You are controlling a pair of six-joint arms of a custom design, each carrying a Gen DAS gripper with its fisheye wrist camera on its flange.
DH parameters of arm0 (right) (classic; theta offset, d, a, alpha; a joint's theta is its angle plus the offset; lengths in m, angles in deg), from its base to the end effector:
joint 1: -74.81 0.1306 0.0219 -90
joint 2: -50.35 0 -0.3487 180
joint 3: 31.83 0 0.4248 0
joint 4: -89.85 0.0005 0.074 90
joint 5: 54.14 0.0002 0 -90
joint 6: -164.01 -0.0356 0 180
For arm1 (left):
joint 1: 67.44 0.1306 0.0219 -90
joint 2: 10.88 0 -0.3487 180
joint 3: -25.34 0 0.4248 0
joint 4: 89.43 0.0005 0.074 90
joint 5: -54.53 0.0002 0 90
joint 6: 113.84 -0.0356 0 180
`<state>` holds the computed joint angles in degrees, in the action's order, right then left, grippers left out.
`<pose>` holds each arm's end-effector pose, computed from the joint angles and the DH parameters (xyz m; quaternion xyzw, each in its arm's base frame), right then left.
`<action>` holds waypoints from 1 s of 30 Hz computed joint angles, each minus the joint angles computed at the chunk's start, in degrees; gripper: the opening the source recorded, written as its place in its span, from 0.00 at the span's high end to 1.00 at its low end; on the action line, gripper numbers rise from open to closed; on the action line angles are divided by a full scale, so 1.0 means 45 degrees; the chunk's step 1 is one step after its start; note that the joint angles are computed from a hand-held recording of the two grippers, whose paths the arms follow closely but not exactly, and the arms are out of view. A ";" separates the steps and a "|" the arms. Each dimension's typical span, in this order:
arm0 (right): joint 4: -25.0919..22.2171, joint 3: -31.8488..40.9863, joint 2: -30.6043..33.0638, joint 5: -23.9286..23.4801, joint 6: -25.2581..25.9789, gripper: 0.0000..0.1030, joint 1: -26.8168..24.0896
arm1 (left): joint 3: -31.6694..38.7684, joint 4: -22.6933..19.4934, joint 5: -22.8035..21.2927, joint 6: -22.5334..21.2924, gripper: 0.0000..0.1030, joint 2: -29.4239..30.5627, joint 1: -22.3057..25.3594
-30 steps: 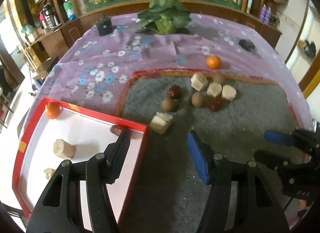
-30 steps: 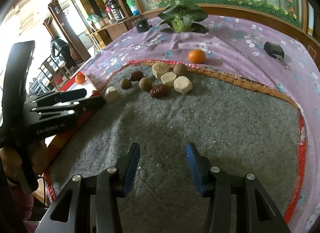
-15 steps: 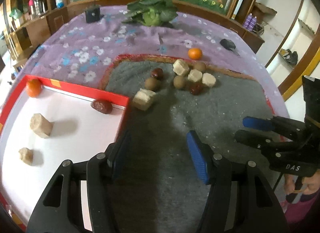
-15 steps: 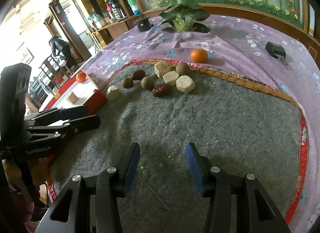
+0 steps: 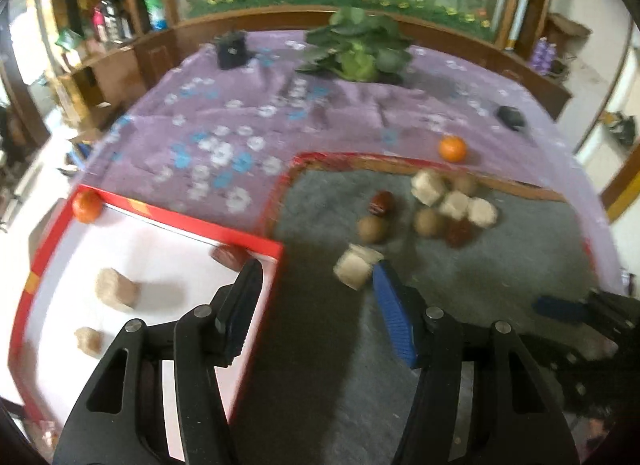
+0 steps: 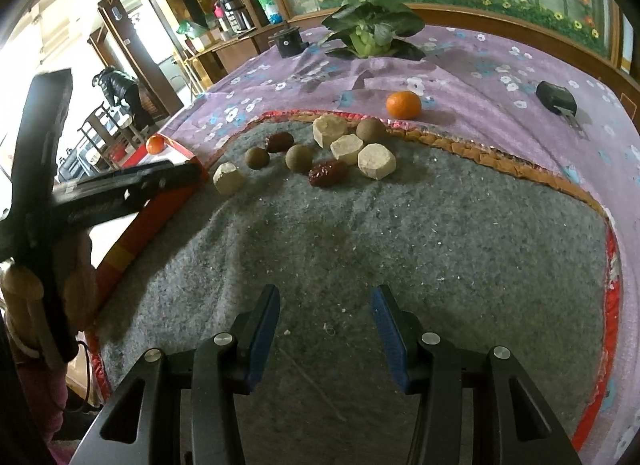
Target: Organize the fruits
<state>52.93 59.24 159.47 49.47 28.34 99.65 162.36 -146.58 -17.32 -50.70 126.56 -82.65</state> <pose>0.5502 0.2449 0.2394 0.2063 0.9249 0.0802 0.3093 0.7315 -0.2109 0.2722 0.3815 0.8692 -0.1227 0.2897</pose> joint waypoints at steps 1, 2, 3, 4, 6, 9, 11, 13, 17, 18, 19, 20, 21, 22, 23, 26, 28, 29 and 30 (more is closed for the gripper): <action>-0.0002 -0.0038 -0.0027 0.0003 -0.0012 0.54 -0.0003 | -0.0139 0.0291 -0.0327 0.0075 0.44 -0.0069 -0.0046; 0.0020 -0.0088 -0.0062 0.0008 -0.0037 0.54 -0.0007 | -0.0299 0.0622 -0.0852 0.0039 0.44 -0.0141 -0.0124; 0.0055 -0.0147 -0.0101 0.0002 -0.0069 0.54 -0.0017 | -0.0424 0.0898 -0.1247 -0.0062 0.44 -0.0185 -0.0200; 0.0071 -0.0193 -0.0130 0.0002 -0.0116 0.54 -0.0032 | -0.0610 0.1208 -0.1560 -0.0230 0.44 -0.0260 -0.0274; 0.0104 -0.0270 -0.0178 0.0023 -0.0204 0.54 -0.0050 | -0.0698 0.1363 -0.2069 -0.0802 0.44 -0.0216 -0.0430; 0.0153 -0.0340 -0.0227 0.0035 -0.0210 0.54 -0.0041 | -0.0670 0.0968 -0.1799 -0.1316 0.44 -0.0166 -0.0503; 0.0134 -0.0356 -0.0240 0.0046 -0.0222 0.54 -0.0042 | -0.0640 -0.0027 -0.0874 -0.1919 0.44 -0.0308 -0.0407; 0.0140 -0.0399 -0.0277 0.0059 -0.0244 0.54 -0.0055 | -0.0635 -0.0833 -0.0082 -0.2484 0.44 -0.0451 -0.0323; 0.0167 -0.0414 -0.0298 0.0087 -0.0268 0.54 -0.0090 | -0.1594 0.0038 0.0051 -0.2672 0.44 -0.1177 -0.0234; 0.0174 -0.0410 -0.0293 0.0088 -0.0251 0.54 -0.0084 | -0.1320 -0.0279 0.0234 -0.2663 0.44 -0.1025 -0.0213; 0.0166 -0.0390 -0.0282 0.0090 -0.0230 0.54 -0.0073 | -0.0993 -0.0644 0.0400 -0.2651 0.44 -0.0823 -0.0197; 0.0165 -0.0385 -0.0280 0.0095 -0.0215 0.54 -0.0069 | -0.0416 -0.1204 0.0634 -0.2639 0.44 -0.0445 -0.0185; 0.0161 -0.0377 -0.0279 0.0106 -0.0200 0.54 -0.0065 | -0.0194 -0.1425 0.0742 -0.2628 0.44 -0.0293 -0.0198; 0.0149 -0.0358 -0.0271 0.0119 -0.0198 0.54 -0.0062 | 0.0140 -0.1649 0.0887 -0.2589 0.44 -0.0026 -0.0226; 0.0142 -0.0352 -0.0269 0.0120 -0.0201 0.54 -0.0059 | 0.0106 -0.1671 0.0917 -0.2578 0.44 -0.0011 -0.0258; -0.0019 -0.0266 -0.0229 0.0139 -0.0145 0.54 -0.0053 | 0.0294 -0.1926 0.0930 -0.2840 0.44 0.0261 -0.0407; -0.0086 -0.0203 -0.0184 0.0124 -0.0135 0.54 -0.0071 | 0.0411 -0.1997 0.0721 -0.2941 0.44 0.0433 -0.0480; -0.0093 -0.0179 -0.0165 0.0121 -0.0143 0.54 -0.0079 | 0.0607 -0.2107 0.0682 -0.2912 0.44 0.0597 -0.0499; -0.0095 -0.0160 -0.0146 0.0102 -0.0149 0.54 -0.0088 | 0.0866 -0.2260 0.0734 -0.2857 0.44 0.0786 -0.0492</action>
